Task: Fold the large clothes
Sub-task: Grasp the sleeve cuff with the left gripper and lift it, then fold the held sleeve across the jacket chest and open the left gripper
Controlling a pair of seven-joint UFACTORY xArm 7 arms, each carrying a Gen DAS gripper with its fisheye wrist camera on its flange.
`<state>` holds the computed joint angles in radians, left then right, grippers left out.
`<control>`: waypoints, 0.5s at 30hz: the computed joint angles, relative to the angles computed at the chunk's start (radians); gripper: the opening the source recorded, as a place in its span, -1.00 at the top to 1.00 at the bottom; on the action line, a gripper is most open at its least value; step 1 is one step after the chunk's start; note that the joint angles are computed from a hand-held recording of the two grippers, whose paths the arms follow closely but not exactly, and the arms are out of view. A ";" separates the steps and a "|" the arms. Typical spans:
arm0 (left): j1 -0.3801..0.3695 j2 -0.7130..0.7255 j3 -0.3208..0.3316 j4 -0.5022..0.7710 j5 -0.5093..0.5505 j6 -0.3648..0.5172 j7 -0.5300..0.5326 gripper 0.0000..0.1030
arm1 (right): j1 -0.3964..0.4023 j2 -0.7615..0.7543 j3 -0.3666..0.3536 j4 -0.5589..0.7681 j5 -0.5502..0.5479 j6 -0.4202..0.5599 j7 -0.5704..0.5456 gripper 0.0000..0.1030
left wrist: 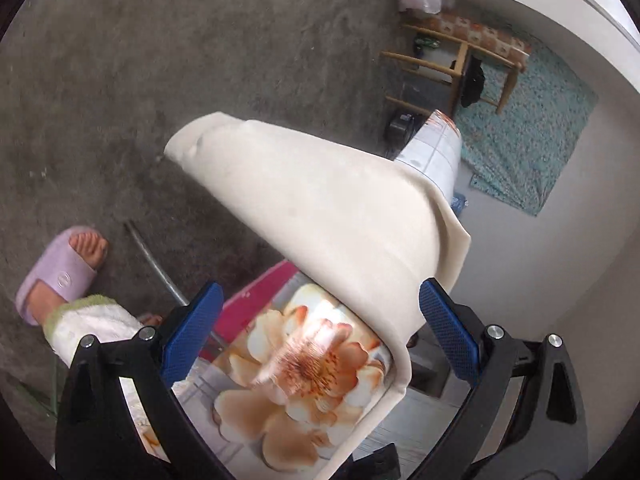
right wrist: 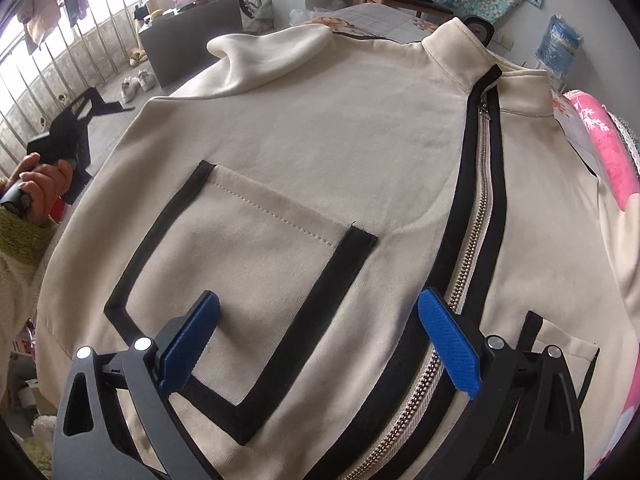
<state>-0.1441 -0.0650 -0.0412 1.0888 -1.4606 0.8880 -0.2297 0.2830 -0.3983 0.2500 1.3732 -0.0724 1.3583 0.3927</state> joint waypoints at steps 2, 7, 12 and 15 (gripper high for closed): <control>-0.008 0.042 -0.006 -0.011 -0.104 0.017 0.033 -0.84 | -0.004 0.010 0.001 0.009 -0.001 0.005 0.013 -0.88; -0.011 0.175 -0.049 0.061 -0.174 0.071 0.007 -0.84 | -0.002 0.028 0.000 0.028 -0.006 0.018 0.019 -0.88; -0.010 0.247 -0.088 0.139 -0.159 0.004 -0.052 -0.28 | -0.011 0.027 -0.006 0.030 -0.019 0.023 0.041 -0.88; -0.004 0.266 -0.094 0.178 -0.084 -0.025 -0.110 0.33 | -0.017 0.017 -0.016 0.022 -0.007 0.019 0.057 -0.88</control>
